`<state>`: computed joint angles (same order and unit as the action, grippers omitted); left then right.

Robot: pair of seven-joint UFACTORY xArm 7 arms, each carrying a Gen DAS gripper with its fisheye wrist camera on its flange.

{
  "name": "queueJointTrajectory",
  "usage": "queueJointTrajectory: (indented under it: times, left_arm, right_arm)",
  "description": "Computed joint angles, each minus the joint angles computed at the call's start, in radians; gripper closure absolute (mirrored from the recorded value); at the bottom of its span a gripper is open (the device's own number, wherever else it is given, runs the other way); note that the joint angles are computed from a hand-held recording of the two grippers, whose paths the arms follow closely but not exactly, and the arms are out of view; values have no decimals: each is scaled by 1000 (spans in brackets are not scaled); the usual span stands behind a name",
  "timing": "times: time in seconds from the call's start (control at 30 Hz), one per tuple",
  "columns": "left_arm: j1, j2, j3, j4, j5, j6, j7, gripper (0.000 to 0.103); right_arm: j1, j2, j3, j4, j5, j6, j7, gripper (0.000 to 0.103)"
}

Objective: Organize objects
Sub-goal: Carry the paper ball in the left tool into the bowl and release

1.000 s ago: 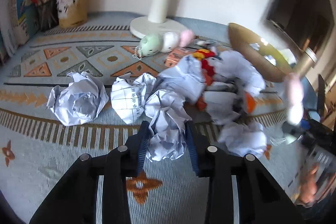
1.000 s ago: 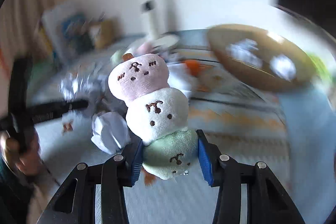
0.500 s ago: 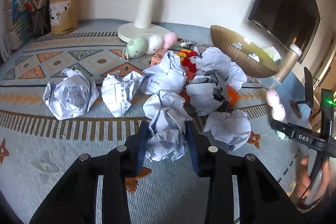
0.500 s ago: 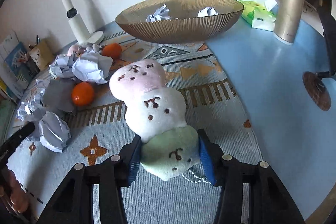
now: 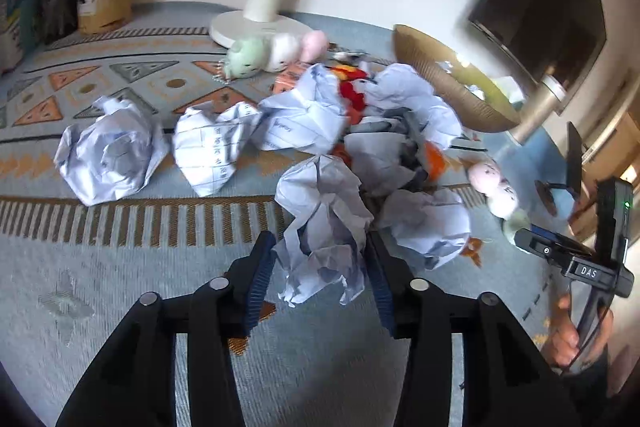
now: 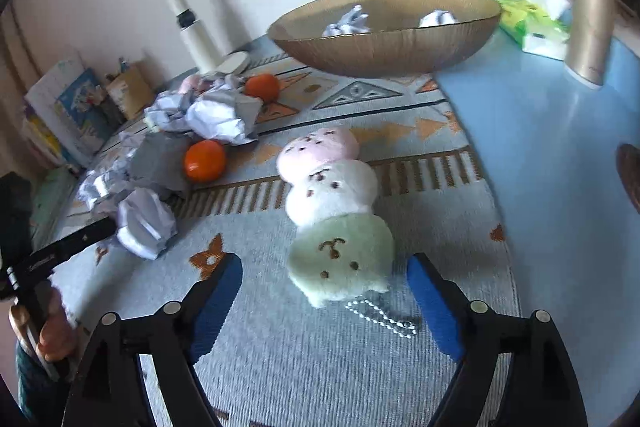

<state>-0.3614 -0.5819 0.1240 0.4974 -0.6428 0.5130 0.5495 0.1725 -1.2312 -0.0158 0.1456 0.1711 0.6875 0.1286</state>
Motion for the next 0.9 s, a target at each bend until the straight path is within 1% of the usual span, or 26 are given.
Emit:
queueJointTrajectory:
  times: [0.03,0.07,0.13,0.17,0.2,0.23,0.27,0.3,0.33,0.37,0.4,0.47,0.53,0.57,0.63,0.7,0.73,0.8,0.83,0.9]
  left_arm:
    - [25,11,-32,4,35,-7,-33,43]
    - [38,23,-48,8,59,-8,-55,39]
    - [39,27,-65,7,84,-22,-72,31]
    - [46,35,-85,10,108,-33,-98,31]
    - [64,42,-118,7,143,-59,-138,32]
    - [83,47,-152,3,187,-80,-182,39]
    - [91,43,-175,-6,228,-101,-210,53]
    - [90,37,-182,-12,257,-106,-229,69]
    - [87,26,-180,-17,277,-101,-246,72]
    - [78,2,-166,-27,285,-93,-259,72]
    - [66,-23,-148,-37,288,-91,-263,72]
    - [34,-85,-100,-40,279,-74,-253,72]
    - [1,-110,-73,-8,266,-66,-244,72]
    - [-15,-102,-73,31,262,-69,-243,72]
    - [-52,-55,-78,108,254,-75,-236,72]
    - [-111,36,-72,223,219,-77,-211,72]
    - [-131,83,-76,276,201,-82,-199,72]
    - [-131,204,-127,404,209,-99,-207,72]
    - [-129,264,-147,467,211,-93,-213,72]
    - [-112,391,-195,595,229,-73,-240,71]
  right_arm:
    - [9,0,-21,1,4,-6,-18,16]
    - [9,6,-25,4,5,-7,-24,14]
    - [8,54,-33,31,3,-6,-44,14]
    - [11,76,-39,42,3,-10,-57,14]
    - [16,100,-39,52,8,-20,-65,14]
    - [21,121,-34,61,14,-29,-66,14]
    - [21,140,-27,68,15,-32,-67,24]
    - [15,150,-8,71,8,-36,-61,38]
    - [3,161,25,76,-9,-33,-48,57]
    - [1,155,42,71,-20,-36,-41,57]
    - [8,124,45,59,-23,-39,-39,58]
    - [42,60,-10,50,-1,-25,-67,58]
    - [56,-5,-51,64,21,-5,-96,58]
    - [52,-26,-65,83,24,-7,-112,58]
    - [25,-14,-75,137,22,-22,-130,58]
    - [-1,42,-92,203,16,-53,-151,58]
    - [-11,81,-99,234,14,-89,-162,58]
    - [-71,192,-78,306,-2,-160,-140,58]
    - [-90,241,-71,338,-3,-177,-124,58]
    - [-106,369,-83,410,12,-221,-92,58]
